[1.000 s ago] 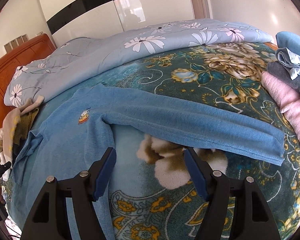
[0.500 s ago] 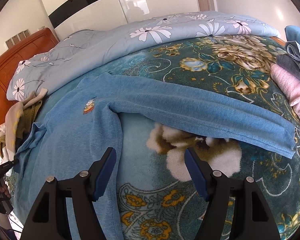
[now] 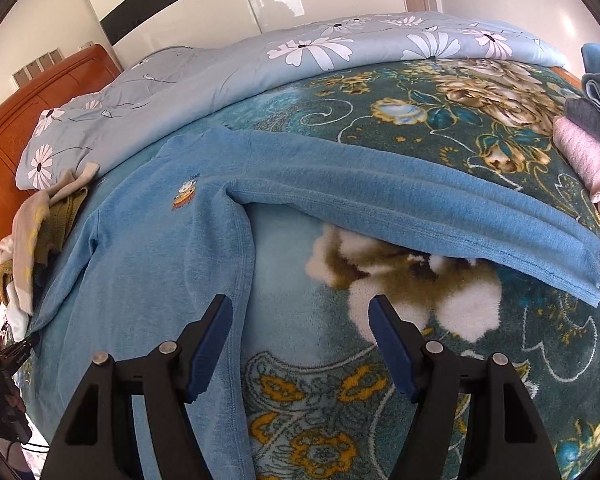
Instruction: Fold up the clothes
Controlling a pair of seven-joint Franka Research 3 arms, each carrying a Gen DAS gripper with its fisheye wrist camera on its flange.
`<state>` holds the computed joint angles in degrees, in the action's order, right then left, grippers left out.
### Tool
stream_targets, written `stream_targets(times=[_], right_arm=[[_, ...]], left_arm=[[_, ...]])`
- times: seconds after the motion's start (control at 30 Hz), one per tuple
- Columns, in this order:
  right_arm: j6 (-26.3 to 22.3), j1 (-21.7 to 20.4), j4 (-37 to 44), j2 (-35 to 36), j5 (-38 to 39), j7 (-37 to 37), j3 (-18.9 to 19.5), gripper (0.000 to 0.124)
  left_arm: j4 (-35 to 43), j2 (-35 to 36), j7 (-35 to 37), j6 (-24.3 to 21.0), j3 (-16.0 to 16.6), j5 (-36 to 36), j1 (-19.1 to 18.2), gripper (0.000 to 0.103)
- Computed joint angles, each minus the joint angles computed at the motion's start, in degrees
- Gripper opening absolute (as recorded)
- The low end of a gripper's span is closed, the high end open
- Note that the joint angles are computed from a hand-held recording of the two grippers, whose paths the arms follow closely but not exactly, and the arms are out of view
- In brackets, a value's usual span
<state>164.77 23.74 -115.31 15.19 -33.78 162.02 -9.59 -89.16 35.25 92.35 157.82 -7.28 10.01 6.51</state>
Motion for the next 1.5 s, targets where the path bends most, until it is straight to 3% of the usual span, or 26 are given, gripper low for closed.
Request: stream_targets(times=[0.1, 0.27, 0.37, 0.47, 0.53, 0.57, 0.73, 0.83, 0.93, 1.0, 1.1, 1.13, 1.23, 1.3, 1.43, 1.5], right_arm=[[0.0, 0.2, 0.3, 0.0, -0.1, -0.3, 0.1, 0.072], [-1.0, 0.3, 0.7, -0.1, 0.2, -1.4, 0.6, 0.072], [-1.7, 0.2, 0.7, -0.3, -0.1, -1.0, 0.5, 0.072], [-2.2, 0.1, 1.1, -0.2, -0.5, -0.3, 0.7, 0.072], [-1.7, -0.1, 1.6, 0.2, 0.1, -0.8, 1.1, 0.072], [-1.4, -0.2, 1.8, 0.4, 0.4, -1.1, 1.3, 0.072], [-1.4, 0.5, 3.3, 1.2, 1.4, -3.7, 1.7, 0.072], [-0.8, 0.8, 3.5, 1.4, 2.5, -4.8, 1.6, 0.072], [-0.7, 1.5, 3.5, 1.3, 2.3, -4.9, 1.0, 0.072], [-0.7, 1.5, 3.6, 1.3, 2.7, -5.5, 1.0, 0.072], [-0.5, 1.3, 3.6, 1.5, 3.8, -7.1, 1.3, 0.072], [-0.4, 1.2, 3.6, 1.6, 4.2, -7.5, 1.4, 0.072], [-0.3, 1.3, 3.4, 2.0, 5.6, -8.5, 1.4, 0.072], [-0.2, 1.2, 3.2, 2.2, 6.8, -9.1, 1.5, 0.072], [-0.7, 1.2, 3.4, 2.7, 8.9, -10.9, 1.5, 0.072], [-1.2, 1.4, 3.6, 2.8, 9.5, -11.6, 1.4, 0.072]], left_arm=[[3.2, 1.3, 4.8, -5.8, -5.8, -7.8, 5.3, 0.011], [-2.7, -2.7, 13.8, -5.1, -12.8, -23.4, 13.5, 0.047], [-6.4, -5.2, 17.8, -4.6, -16.8, -36.4, 19.2, 0.051], [-3.5, -2.2, 21.3, -13.4, -22.8, -53.1, 26.4, 0.051], [-2.6, -0.8, 20.8, -16.5, -24.2, -60.1, 27.7, 0.051], [-3.1, -0.9, 20.1, -16.0, -24.5, -63.3, 27.6, 0.051], [-3.2, -0.8, 13.0, -8.0, -23.1, -74.9, 23.2, 0.053], [-2.2, 0.2, 3.1, -6.4, -19.5, -76.1, 18.7, 0.053], [-1.3, 0.9, -0.8, -3.3, -17.2, -78.7, 15.1, 0.053], [-0.4, 1.3, -3.9, -0.4, -14.9, -76.6, 12.2, 0.051], [0.8, 1.9, -5.5, 3.8, -14.0, -73.7, 10.2, 0.051], [1.3, 2.1, -6.7, 5.1, -13.4, -71.4, 9.4, 0.046], [2.9, 3.0, -12.3, 5.3, -11.8, -65.1, 8.1, 0.001], [3.8, 3.4, -14.6, 6.0, -10.8, -60.6, 7.2, 0.003], [9.4, 5.1, -11.2, 6.6, -11.4, -51.1, 6.4, 0.003], [13.9, 6.5, -3.8, 8.4, -15.2, -47.6, 7.9, 0.003]])
